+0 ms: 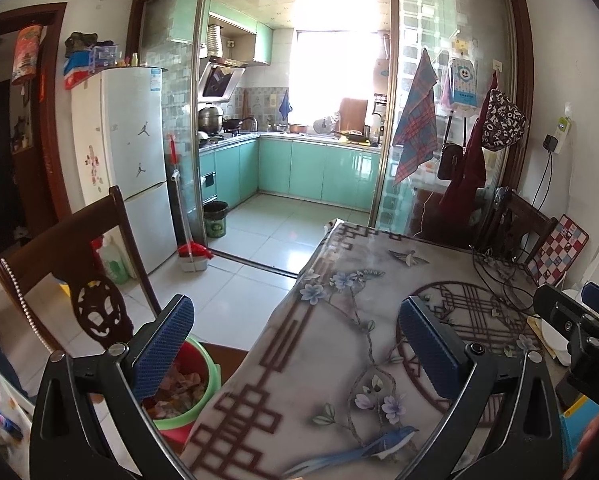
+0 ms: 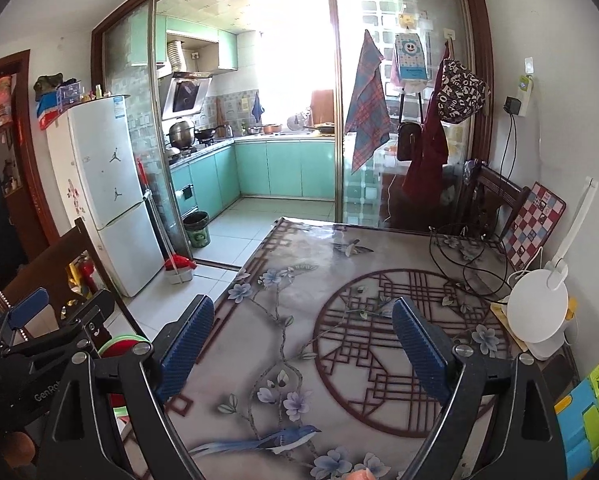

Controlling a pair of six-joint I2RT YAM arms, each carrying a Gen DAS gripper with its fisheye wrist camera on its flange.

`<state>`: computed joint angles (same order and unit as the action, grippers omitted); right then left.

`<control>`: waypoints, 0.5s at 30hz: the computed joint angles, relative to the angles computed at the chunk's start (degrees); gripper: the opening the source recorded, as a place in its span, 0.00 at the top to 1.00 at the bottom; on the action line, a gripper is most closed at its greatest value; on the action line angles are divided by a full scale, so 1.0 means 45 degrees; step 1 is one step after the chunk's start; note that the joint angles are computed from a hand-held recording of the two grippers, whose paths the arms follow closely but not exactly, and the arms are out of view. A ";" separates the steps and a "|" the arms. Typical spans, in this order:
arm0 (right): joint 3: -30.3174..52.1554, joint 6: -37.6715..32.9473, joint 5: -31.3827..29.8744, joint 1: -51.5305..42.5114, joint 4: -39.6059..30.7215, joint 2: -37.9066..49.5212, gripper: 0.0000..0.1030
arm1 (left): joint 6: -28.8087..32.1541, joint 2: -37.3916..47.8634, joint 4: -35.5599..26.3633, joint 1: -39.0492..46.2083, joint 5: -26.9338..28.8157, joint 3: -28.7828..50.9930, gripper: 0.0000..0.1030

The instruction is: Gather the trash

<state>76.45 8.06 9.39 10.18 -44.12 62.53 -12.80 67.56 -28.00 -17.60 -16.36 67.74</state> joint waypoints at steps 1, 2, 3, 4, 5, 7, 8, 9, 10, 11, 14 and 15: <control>0.0017 0.0002 0.0146 0.0020 -0.0010 0.0033 0.11 | 0.0034 -0.0036 0.0018 0.0020 0.0026 -0.0032 0.00; 0.0029 0.0022 0.0297 0.0064 -0.0025 0.0054 0.11 | 0.0063 -0.0010 0.0011 0.0004 -0.0001 -0.0017 0.00; 0.0034 0.0006 0.0364 0.0042 -0.0020 0.0086 0.10 | 0.0092 0.0035 -0.0009 -0.0030 -0.0051 0.0014 0.00; 0.0047 -0.0007 0.0381 0.0021 -0.0031 0.0109 0.10 | 0.0120 0.0076 0.0003 -0.0068 -0.0101 0.0014 0.00; 0.0025 -0.0046 0.0340 -0.0038 -0.0006 0.0120 0.10 | 0.0143 0.0122 0.0000 -0.0100 -0.0140 0.0035 0.00; 0.0068 -0.0068 0.0314 -0.0045 -0.0023 0.0144 0.10 | 0.0166 0.0226 -0.0053 -0.0178 -0.0202 0.0100 0.00; 0.0068 -0.0073 0.0296 -0.0053 -0.0026 0.0146 0.10 | 0.0177 0.0264 -0.0070 -0.0205 -0.0199 0.0128 0.00; 0.0078 -0.0070 0.0297 -0.0052 -0.0030 0.0151 0.10 | 0.0190 0.0304 -0.0078 -0.0246 -0.0223 0.0155 0.00; 0.0063 -0.0109 0.0232 -0.0118 -0.0007 0.0164 0.10 | 0.0192 0.0363 -0.0072 -0.0310 -0.0287 0.0195 0.00; 0.0098 -0.0095 0.0262 -0.0090 -0.0028 0.0181 0.10 | 0.0194 0.0402 -0.0075 -0.0378 -0.0360 0.0228 0.00; 0.0102 -0.0077 0.0309 -0.0056 -0.0045 0.0186 0.10 | 0.0239 0.0519 -0.0112 -0.0521 -0.0478 0.0339 0.00; 0.0098 -0.0098 0.0268 -0.0119 -0.0043 0.0210 0.10 | 0.0257 0.0560 -0.0127 -0.0568 -0.0522 0.0375 0.00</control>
